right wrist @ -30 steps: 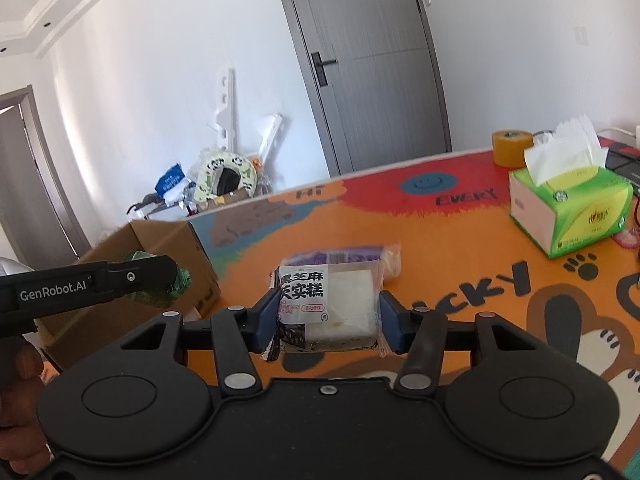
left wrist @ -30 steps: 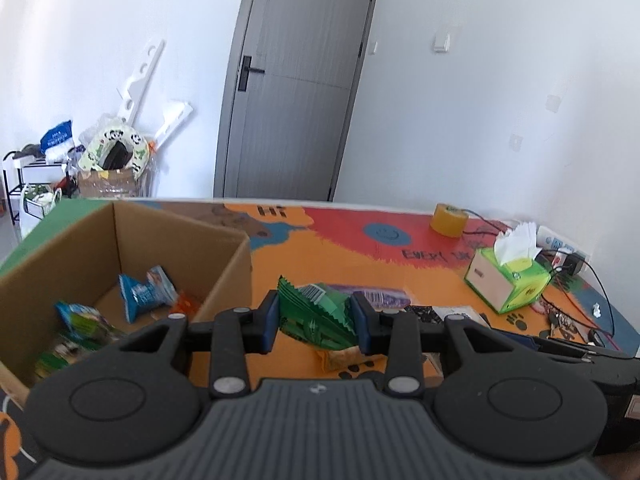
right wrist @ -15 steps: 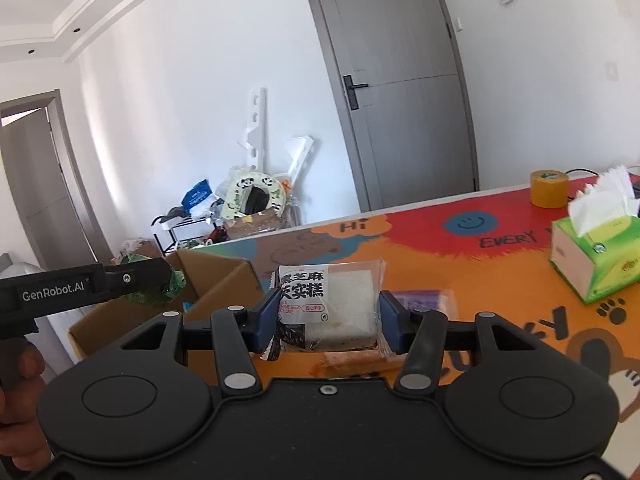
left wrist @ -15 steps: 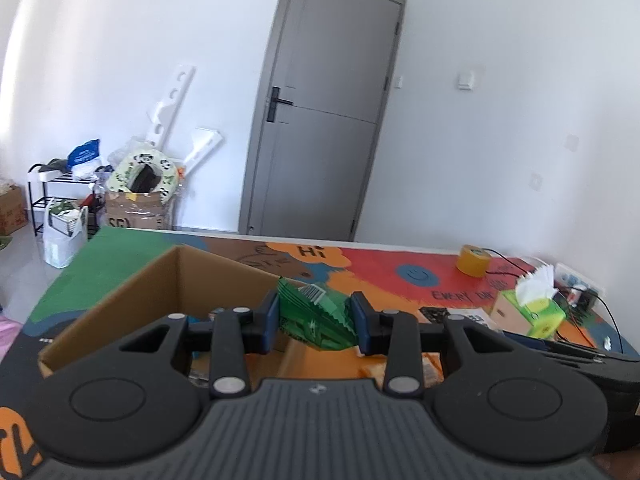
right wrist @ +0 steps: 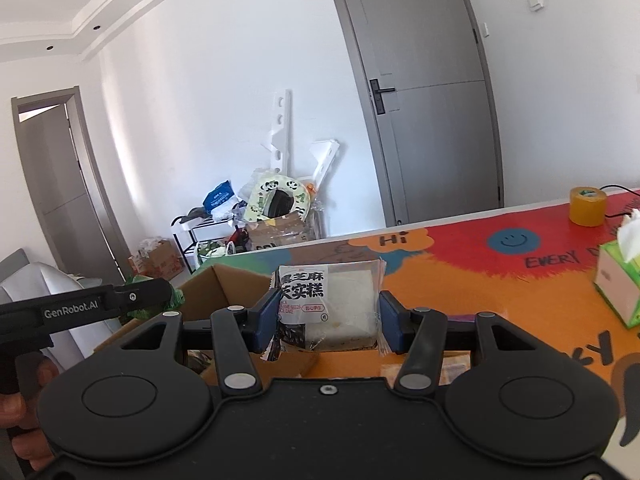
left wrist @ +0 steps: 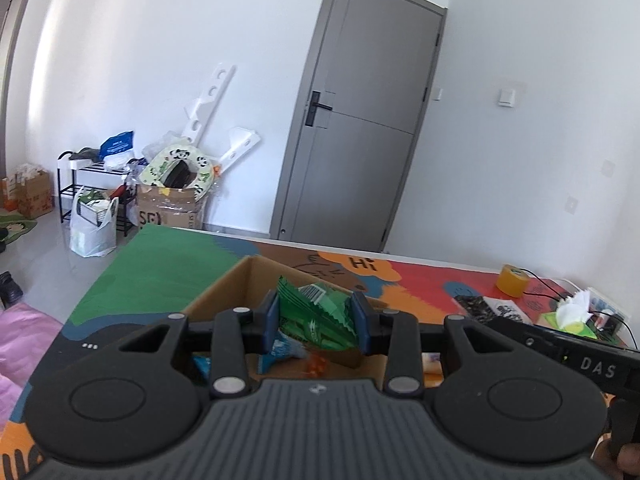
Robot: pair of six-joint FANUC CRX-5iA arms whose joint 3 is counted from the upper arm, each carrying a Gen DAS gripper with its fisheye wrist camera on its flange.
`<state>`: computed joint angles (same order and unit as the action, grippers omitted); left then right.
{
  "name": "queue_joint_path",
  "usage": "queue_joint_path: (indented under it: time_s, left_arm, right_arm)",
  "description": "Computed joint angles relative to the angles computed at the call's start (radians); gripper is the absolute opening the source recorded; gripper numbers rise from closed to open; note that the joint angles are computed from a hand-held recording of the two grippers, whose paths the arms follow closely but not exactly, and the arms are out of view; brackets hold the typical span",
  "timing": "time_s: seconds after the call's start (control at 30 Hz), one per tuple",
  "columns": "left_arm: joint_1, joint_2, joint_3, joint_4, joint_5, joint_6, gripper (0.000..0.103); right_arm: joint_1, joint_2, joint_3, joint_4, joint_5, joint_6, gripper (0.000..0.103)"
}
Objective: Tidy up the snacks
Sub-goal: 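Carry both snacks over the cardboard box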
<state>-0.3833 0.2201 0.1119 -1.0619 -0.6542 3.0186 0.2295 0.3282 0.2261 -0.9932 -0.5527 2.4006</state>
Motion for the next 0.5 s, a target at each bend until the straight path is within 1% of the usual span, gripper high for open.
queue_joint_path:
  time_s: [0.33, 0.5]
  left_arm:
    - [0.054, -0.015, -0.023, 0.032, 0.013, -0.002, 0.037]
    - [0.091, -0.016, -0.038, 0.074, 0.059, -0.025, 0.037]
  right_arm:
    - [0.043, 0.027, 0.048, 0.024, -0.009, -0.017, 0.052]
    - [0.066, 0.038, 0.065, 0.044, -0.014, -0.025, 0.052]
